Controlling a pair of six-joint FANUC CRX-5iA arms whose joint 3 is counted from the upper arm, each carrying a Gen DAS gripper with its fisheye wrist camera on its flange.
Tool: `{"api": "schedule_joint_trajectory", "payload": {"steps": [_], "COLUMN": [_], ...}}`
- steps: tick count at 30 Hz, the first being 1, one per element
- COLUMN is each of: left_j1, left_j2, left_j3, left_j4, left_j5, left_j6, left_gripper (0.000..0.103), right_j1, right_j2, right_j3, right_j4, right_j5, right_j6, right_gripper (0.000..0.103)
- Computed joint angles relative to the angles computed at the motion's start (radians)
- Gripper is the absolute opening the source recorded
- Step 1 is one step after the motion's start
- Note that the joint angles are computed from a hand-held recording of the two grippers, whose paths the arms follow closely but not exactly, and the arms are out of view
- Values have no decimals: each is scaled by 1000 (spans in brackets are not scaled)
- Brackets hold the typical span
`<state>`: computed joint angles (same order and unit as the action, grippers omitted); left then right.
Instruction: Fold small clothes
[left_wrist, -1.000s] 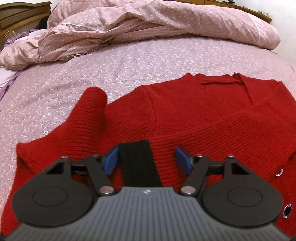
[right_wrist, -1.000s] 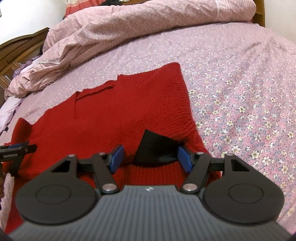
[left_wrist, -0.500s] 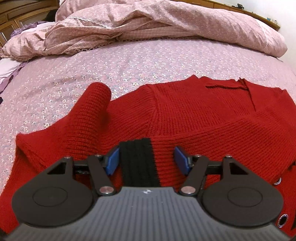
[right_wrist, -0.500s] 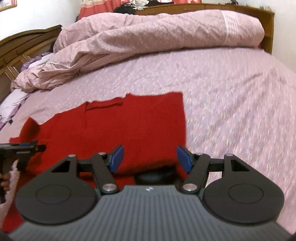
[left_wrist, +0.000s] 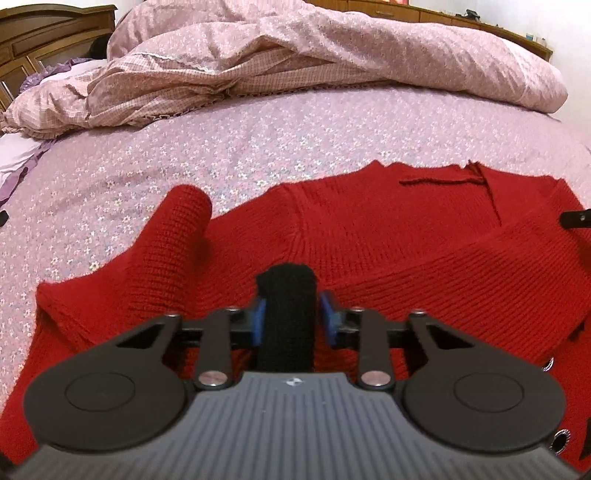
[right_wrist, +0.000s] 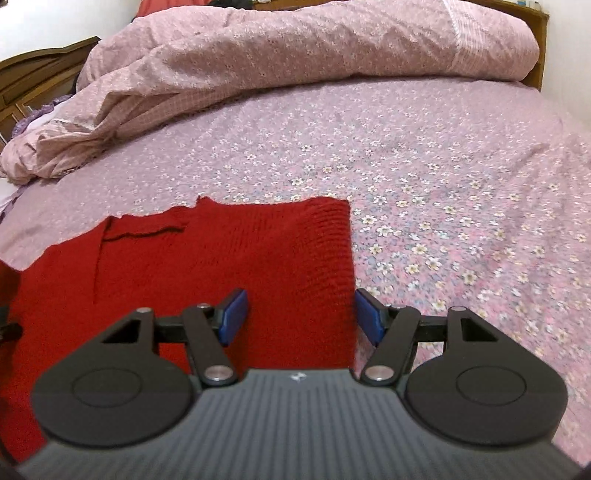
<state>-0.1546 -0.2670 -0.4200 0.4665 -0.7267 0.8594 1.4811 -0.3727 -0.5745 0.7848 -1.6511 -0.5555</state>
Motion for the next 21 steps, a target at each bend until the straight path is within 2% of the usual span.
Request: {"api": "schedule_joint_trajectory", "payload": {"steps": [3, 7, 9, 11, 16, 18, 21], "left_j1": [4, -2, -5, -10, -38, -57, -74], "left_j2": [1, -1, -3, -2, 38, 75, 143], "left_j3": [1, 4, 0, -5, 6, 32, 86], "left_j4": [37, 70, 105, 153, 252, 246, 184], "left_j5": [-5, 12, 30, 57, 142, 171, 174], "left_j6": [-8, -20, -44, -84, -157, -161, -121], "left_gripper": [20, 18, 17, 17, 17, 17, 17], "right_j1": [-11, -10, 2, 12, 38, 39, 17], "right_j2": [-2, -1, -2, 4, 19, 22, 16], "right_j3": [-9, -23, -40, -47, -63, -72, -85], "right_j4": [13, 40, 71, 93, 147, 154, 136], "right_j5": [10, 9, 0, -28, -114, -139, -116], "right_j6": [-13, -18, -33, -30, -73, -107, -126], "right_gripper": [67, 66, 48, 20, 15, 15, 15]}}
